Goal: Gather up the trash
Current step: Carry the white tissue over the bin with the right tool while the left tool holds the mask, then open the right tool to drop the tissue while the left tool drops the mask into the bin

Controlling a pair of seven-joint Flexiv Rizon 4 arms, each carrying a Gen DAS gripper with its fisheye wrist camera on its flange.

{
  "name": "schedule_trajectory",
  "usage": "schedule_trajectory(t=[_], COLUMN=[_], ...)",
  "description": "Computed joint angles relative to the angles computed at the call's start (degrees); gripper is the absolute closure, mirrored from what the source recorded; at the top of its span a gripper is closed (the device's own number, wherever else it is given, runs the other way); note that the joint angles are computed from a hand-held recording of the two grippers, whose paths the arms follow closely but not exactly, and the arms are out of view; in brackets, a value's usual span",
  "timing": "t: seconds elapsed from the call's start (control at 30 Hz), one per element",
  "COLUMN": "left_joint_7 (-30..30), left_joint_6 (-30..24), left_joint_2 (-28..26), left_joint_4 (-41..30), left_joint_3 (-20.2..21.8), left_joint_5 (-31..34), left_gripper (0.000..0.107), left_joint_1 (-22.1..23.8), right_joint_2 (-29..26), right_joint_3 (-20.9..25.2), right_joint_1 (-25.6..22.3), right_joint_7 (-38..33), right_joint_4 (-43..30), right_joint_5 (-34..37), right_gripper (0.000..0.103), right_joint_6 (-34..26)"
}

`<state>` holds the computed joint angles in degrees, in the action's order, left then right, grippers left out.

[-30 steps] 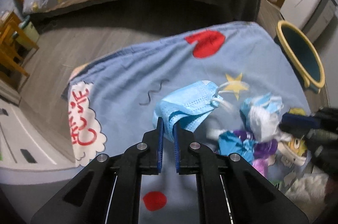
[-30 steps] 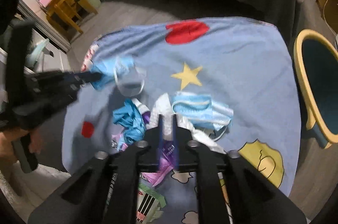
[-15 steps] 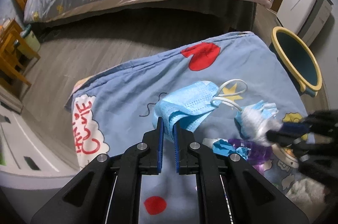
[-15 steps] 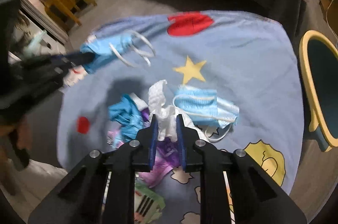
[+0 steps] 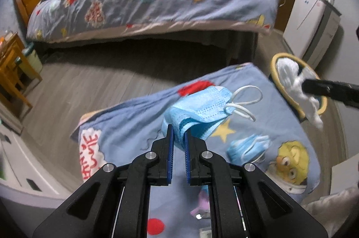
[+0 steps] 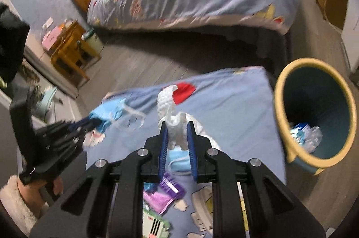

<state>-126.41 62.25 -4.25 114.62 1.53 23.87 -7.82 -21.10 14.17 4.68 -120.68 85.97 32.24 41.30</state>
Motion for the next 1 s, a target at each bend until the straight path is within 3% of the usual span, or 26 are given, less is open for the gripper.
schedule_trajectory(t=[0.23,0.6,1.0], left_joint_7=[0.33,3.83,13.52], left_joint_6=[1.11,0.86,0.24], left_joint_2=[-1.92,-8.68,-22.93], left_joint_4=[-2.61,-9.90,-26.80], left_joint_3=[-0.35,0.35,-0.34], left_joint_5=[1.33,-0.21,-7.97], left_gripper=[0.097,0.097,0.097], left_joint_1=[-0.69,-4.15,-9.15], right_joint_2=[-3.36,-9.08,-16.59], right_joint_3=[-0.99,-2.02,-2.39], right_joint_1=[-1.88,-4.12,-8.97], right_joint_7=[0.74,5.10,15.33], right_joint_4=[-6.55,-11.96,-19.99], right_joint_5=[0.74,-4.90,-7.49], right_gripper=[0.087,0.087,0.087], right_joint_6=[1.87,6.57,5.18])
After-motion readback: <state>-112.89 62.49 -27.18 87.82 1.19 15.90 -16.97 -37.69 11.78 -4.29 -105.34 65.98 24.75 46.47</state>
